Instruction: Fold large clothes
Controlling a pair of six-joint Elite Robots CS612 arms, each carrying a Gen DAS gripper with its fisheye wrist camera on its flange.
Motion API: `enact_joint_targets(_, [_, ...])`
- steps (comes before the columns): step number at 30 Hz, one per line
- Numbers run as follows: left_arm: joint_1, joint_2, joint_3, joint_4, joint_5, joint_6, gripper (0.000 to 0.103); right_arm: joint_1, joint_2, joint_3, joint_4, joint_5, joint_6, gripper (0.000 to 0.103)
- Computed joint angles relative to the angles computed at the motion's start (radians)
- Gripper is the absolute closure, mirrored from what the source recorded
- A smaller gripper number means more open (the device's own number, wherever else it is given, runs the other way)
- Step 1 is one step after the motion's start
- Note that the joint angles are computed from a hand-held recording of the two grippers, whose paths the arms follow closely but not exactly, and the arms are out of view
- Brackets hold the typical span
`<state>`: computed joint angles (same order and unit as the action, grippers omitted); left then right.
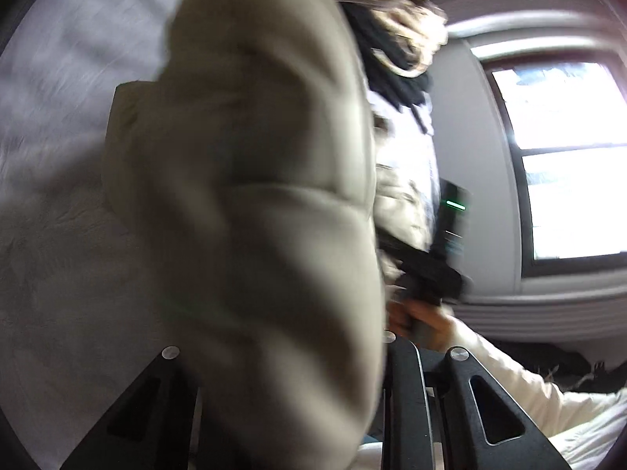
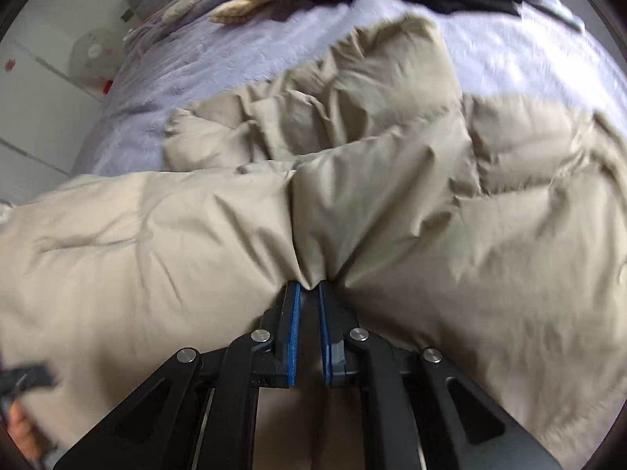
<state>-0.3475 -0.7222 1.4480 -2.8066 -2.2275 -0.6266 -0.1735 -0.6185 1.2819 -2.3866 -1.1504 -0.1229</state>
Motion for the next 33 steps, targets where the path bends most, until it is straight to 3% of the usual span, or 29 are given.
enact_joint_targets(8, [-0.102, 0.001, -0.144, 0.194, 0.115, 0.095, 0.076, -0.041, 0.038, -0.02, 0.057, 0.154, 0.056, 0.098])
enact_joint_targets(12, [-0.13, 0.023, -0.205, 0.246, 0.16, 0.094, 0.076, -0.056, 0.041, -0.046, 0.14, 0.192, 0.055, 0.098])
enact_joint_targets(17, [-0.136, 0.029, -0.234, 0.283, 0.18, 0.074, 0.076, -0.103, -0.031, 0.025, 0.198, 0.26, -0.048, 0.098])
enact_joint_targets(20, [-0.146, 0.041, -0.275, 0.326, 0.198, 0.05, 0.076, -0.134, -0.079, 0.083, 0.327, 0.329, -0.179, 0.097])
enact_joint_targets(23, [-0.158, 0.041, -0.294, 0.372, 0.226, 0.072, 0.076, -0.149, -0.122, 0.137, 0.392, 0.281, -0.281, 0.097])
enact_joint_targets(27, [-0.19, 0.109, -0.437, 0.482, 0.244, 0.117, 0.075, -0.188, -0.156, 0.189, 0.338, 0.267, -0.259, 0.097])
enact_joint_targets(28, [-0.201, 0.132, -0.481, 0.515, 0.245, 0.144, 0.072, -0.199, -0.161, 0.198, 0.313, 0.265, -0.236, 0.097])
enact_joint_targets(31, [-0.212, 0.201, -0.585, 0.556, 0.157, 0.193, 0.04, -0.238, -0.167, 0.211, 0.238, 0.273, -0.161, 0.093])
enact_joint_targets(33, [-0.225, 0.26, -0.67, 0.577, 0.111, 0.235, 0.036, -0.261, -0.168, 0.217, 0.197, 0.27, -0.119, 0.093])
